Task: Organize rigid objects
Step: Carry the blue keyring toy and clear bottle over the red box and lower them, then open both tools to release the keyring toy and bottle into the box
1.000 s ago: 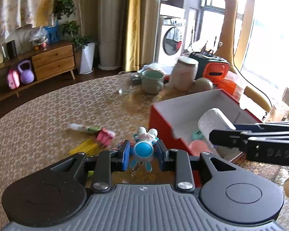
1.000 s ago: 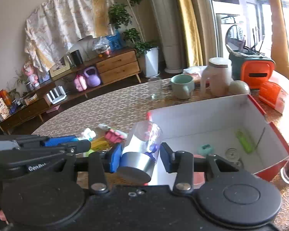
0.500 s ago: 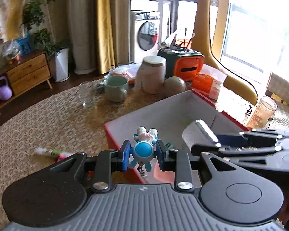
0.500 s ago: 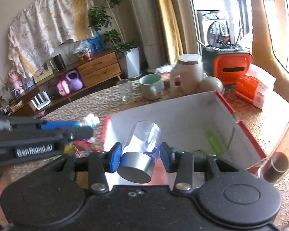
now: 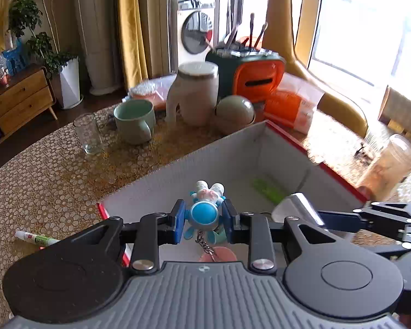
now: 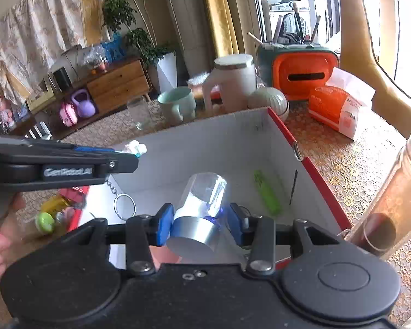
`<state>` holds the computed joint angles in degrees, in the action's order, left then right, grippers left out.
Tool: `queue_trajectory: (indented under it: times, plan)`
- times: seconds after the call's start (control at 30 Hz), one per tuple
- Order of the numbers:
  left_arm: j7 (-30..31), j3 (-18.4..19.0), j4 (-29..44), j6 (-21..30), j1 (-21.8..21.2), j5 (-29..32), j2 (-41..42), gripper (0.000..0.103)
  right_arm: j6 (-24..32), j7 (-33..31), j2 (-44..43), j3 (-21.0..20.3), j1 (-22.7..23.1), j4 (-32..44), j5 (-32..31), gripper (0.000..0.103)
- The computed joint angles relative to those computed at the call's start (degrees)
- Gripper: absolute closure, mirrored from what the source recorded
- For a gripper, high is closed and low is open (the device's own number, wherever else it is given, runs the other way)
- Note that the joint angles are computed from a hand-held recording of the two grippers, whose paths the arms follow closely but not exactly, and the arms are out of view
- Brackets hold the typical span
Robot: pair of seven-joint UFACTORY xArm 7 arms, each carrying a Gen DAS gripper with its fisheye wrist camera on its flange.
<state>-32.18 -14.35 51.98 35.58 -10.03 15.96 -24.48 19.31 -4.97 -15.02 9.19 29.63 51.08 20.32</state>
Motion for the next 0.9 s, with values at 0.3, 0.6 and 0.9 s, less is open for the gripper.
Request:
queue_trajectory:
  times: [0.3,0.6,0.9]
  plan:
    - [-4.0,-0.5,4.0,1.9,0.8,6.8,9.6,0.075,1.5,-1.4,4.6,0.6,-0.6,1.7,-0.3,0.061]
    - [-3.6,2.1,7.6,4.4,-2.3,8.8,16.2,0.075,4.2,-1.4,8.7,2.8,-1.8,4.4,-5.1,0.061]
    - [-0.5,4.4,12.5,9.7,-5.0,6.1,21.2,0.075,4.4,-1.8,9.4,3.5,-2.1,4.8,-8.4,0.062]
